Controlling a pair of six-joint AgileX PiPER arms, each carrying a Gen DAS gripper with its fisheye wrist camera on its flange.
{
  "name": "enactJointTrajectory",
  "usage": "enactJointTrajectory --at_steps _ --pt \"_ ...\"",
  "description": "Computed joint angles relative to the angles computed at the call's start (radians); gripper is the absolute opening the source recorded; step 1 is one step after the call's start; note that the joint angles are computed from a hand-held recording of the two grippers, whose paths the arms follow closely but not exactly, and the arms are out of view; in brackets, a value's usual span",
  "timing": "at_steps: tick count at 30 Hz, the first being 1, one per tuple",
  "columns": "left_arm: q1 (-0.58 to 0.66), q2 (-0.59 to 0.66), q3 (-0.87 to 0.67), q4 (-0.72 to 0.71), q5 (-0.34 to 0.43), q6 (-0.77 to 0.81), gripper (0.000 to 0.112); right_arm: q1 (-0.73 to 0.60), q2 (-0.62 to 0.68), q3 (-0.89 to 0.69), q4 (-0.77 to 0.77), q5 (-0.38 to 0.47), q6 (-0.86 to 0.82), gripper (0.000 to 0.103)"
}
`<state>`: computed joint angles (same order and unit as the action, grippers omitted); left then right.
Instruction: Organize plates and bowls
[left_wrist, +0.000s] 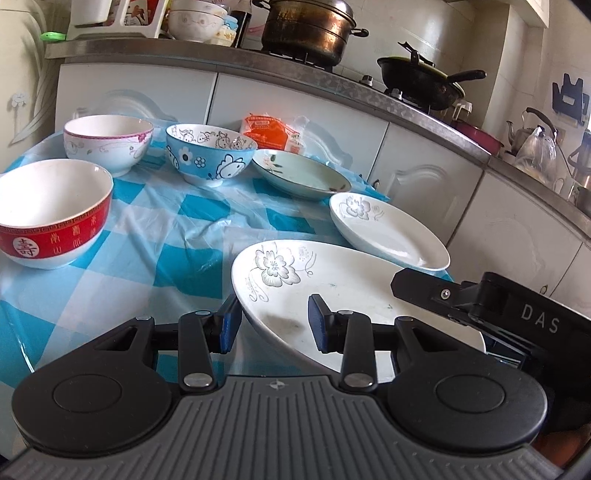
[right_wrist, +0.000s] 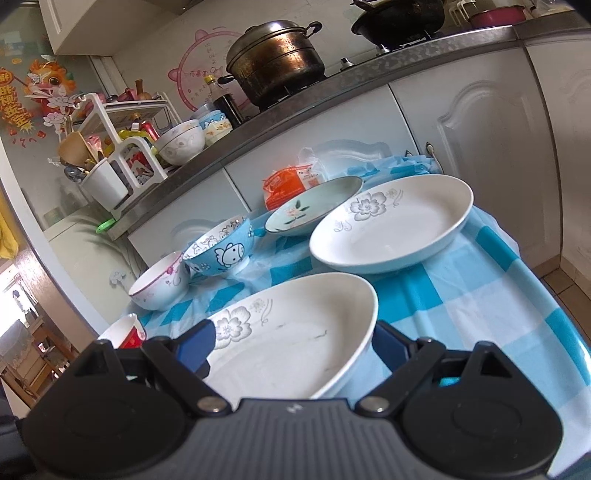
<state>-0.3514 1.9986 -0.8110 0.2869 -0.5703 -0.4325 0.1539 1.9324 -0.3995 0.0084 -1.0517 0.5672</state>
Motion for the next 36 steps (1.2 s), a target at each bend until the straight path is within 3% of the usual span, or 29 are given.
enactJointTrajectory --at_steps 5,11,16,18,24,27,31,34,36 --pt "-0.011 0.021 -0.014 -0.003 0.015 0.015 0.042 -0.015 0.012 0.016 -0.007 -0.025 0.000 0.091" --pt "-0.015 0.041 -0.025 0.000 0.021 0.028 0.041 -0.018 0.026 0.009 -0.012 0.002 -0.003 0.091" --pt "0.007 0.044 -0.026 0.071 0.013 -0.028 0.042 -0.039 0.029 0.015 -0.052 -0.008 0.032 0.094" --pt "0.015 0.035 -0.018 0.094 0.014 -0.053 0.046 -0.033 0.021 0.023 -0.035 -0.011 0.040 0.102" --pt "0.043 0.001 0.022 0.100 0.006 -0.054 0.065 0.020 -0.066 0.050 0.121 0.074 -0.031 0.102" --pt "0.058 -0.020 0.040 0.105 0.013 -0.071 0.070 0.070 -0.117 0.049 0.262 0.163 -0.120 0.102" --pt "0.069 -0.050 0.071 0.104 0.022 -0.070 0.083 0.191 -0.175 0.009 0.662 0.292 -0.476 0.102" --pt "0.074 -0.076 0.107 0.081 0.009 -0.029 0.097 0.280 -0.193 -0.016 0.947 0.302 -0.720 0.102" --pt "0.078 -0.089 0.125 0.076 0.002 -0.008 0.100 0.307 -0.207 -0.002 0.995 0.298 -0.759 0.102"
